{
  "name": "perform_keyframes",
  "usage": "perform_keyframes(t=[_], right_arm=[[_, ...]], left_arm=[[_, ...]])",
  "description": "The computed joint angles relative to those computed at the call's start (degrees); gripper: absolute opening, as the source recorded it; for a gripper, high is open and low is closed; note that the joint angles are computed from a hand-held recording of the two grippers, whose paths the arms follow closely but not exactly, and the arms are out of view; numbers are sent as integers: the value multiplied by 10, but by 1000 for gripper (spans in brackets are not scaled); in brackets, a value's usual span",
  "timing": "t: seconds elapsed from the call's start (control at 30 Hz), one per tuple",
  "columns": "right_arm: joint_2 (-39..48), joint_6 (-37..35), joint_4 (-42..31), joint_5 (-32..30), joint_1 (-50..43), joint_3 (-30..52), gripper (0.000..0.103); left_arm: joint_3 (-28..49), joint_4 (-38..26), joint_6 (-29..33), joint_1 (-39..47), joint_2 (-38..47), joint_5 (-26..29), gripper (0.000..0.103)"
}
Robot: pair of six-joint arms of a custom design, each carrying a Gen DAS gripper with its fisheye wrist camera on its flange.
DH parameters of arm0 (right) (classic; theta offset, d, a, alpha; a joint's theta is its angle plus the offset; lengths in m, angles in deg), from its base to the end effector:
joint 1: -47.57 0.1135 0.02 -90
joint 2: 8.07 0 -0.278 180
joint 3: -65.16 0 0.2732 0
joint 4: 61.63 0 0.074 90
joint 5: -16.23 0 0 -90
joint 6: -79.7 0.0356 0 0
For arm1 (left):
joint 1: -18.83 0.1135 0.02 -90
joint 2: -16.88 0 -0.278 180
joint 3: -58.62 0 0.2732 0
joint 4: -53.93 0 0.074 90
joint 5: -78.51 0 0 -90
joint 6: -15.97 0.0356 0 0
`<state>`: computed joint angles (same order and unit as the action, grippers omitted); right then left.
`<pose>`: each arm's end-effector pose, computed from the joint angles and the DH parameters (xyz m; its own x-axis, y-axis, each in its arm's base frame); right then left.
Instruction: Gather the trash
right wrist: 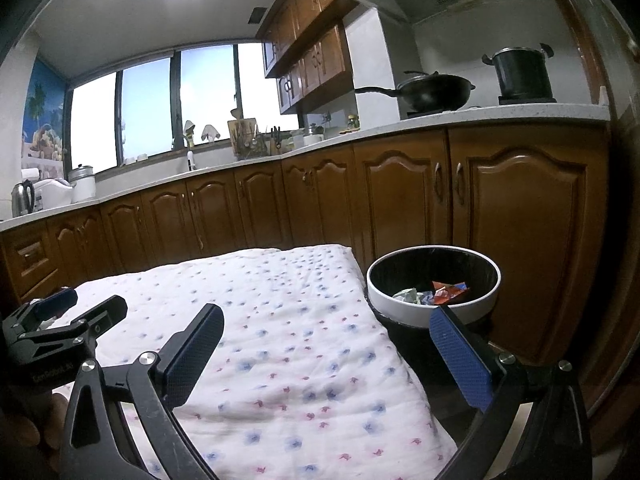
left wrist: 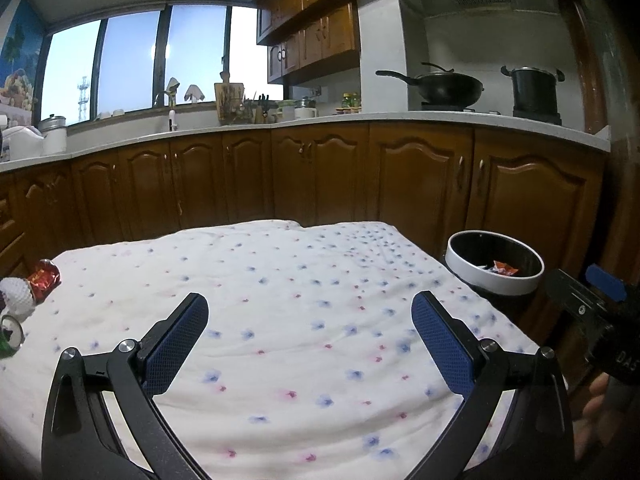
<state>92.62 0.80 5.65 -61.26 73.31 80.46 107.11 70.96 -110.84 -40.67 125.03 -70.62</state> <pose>0.1807 0.0786 0.0806 -0.3207 0.0540 -0.9456 -0.1802 0.9767 0.1169 0.1849 -0.2537 0.0794 -0.3480 -0.0148 -0.9374 -0.1086 0.9938 0.0246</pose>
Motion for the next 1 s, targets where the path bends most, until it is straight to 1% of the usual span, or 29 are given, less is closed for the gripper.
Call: perform_keyframes(t=[0.5,0.77,1.0], right_arm=[[0,2,1,0,0,0,103],[1,2,2,0,0,0,103],[0,3,1,0,1,0,103]], left_arm=[[-8,19,15,7,-4,14,103],[-7,16,12,6,-3,14,103],[-11,33,20,8,1,21,103]])
